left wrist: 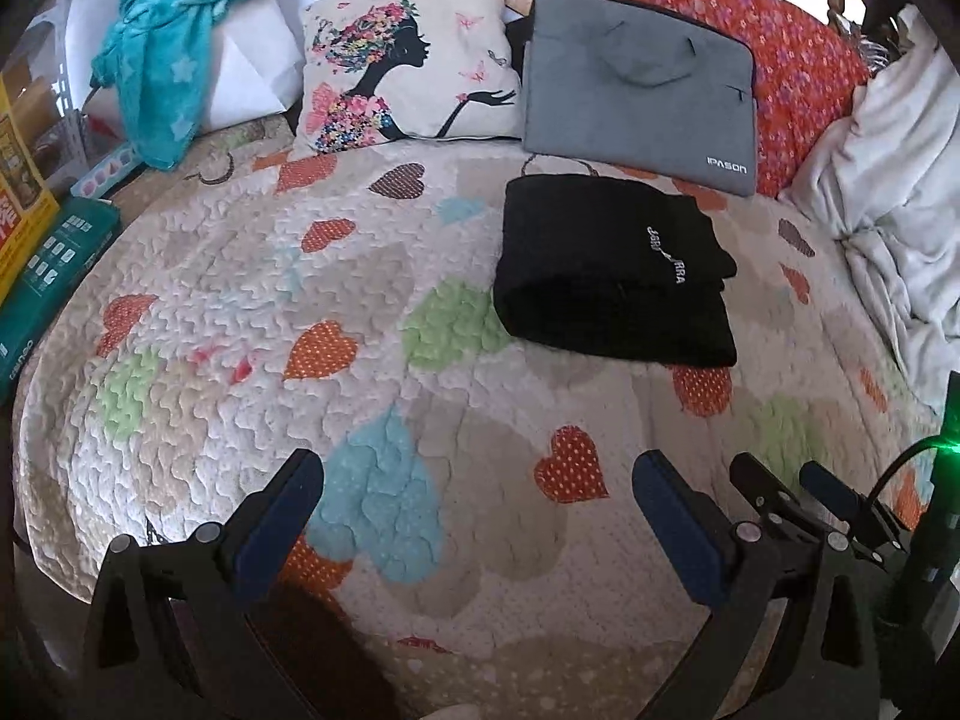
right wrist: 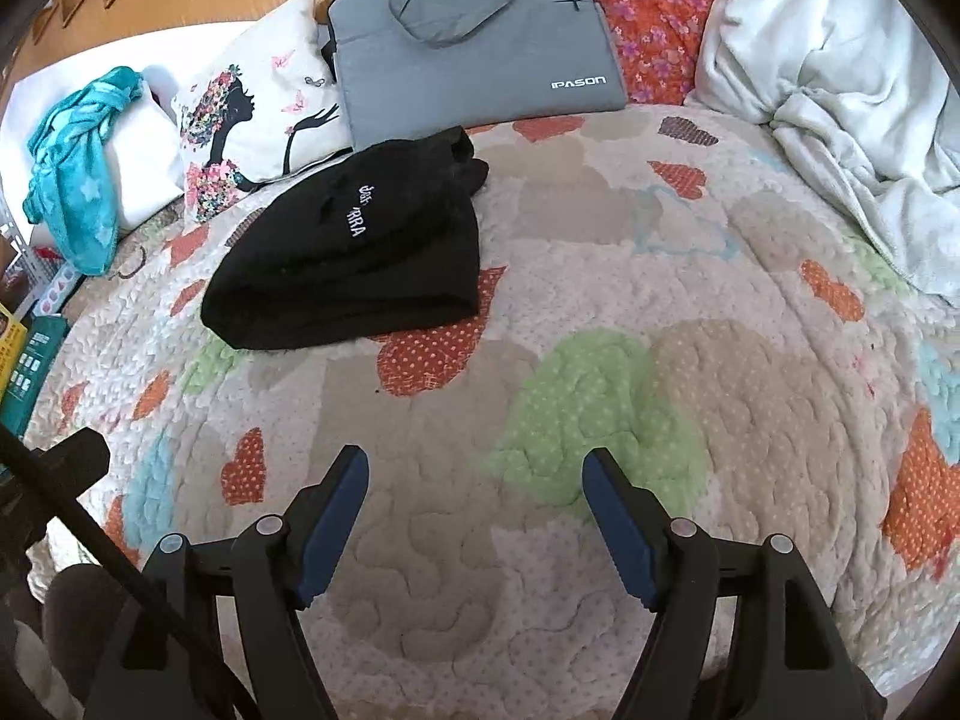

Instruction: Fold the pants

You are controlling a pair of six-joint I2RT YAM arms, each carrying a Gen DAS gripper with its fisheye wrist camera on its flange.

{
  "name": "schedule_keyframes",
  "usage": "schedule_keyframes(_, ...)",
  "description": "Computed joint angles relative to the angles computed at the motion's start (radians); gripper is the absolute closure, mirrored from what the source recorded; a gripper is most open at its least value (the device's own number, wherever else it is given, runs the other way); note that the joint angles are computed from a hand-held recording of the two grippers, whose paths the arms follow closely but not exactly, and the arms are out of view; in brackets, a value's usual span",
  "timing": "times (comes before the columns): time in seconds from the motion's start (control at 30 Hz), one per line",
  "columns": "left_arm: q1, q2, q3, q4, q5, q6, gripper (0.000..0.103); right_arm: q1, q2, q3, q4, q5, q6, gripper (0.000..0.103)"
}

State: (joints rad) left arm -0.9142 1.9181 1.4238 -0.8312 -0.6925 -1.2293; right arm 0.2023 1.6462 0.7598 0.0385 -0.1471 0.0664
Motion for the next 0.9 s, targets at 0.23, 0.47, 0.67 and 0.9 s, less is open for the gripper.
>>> schedule_keyframes(0.23, 0.009, 0.011, 0.002, 0.019, 0.027, 0.020, 0.000, 0.021, 0.007, 0.002, 0.015, 0.042, 0.000, 0.024)
schedule_keyframes(0.47, 0.017, 0.014, -0.008, 0.048, 0.056, 0.038, 0.001, 0.028, 0.013, 0.002, 0.024, 0.058, -0.001, 0.023)
schedule_keyframes(0.67, 0.022, 0.008, -0.024, 0.065, 0.071, 0.041, 0.001, 0.037, 0.020, 0.003, 0.031, 0.072, -0.007, 0.021)
schedule_keyframes(0.9, 0.016, 0.009, -0.011, 0.048, 0.066, 0.042, 0.001, 0.045, 0.020, -0.006, 0.040, 0.083, -0.009, 0.020)
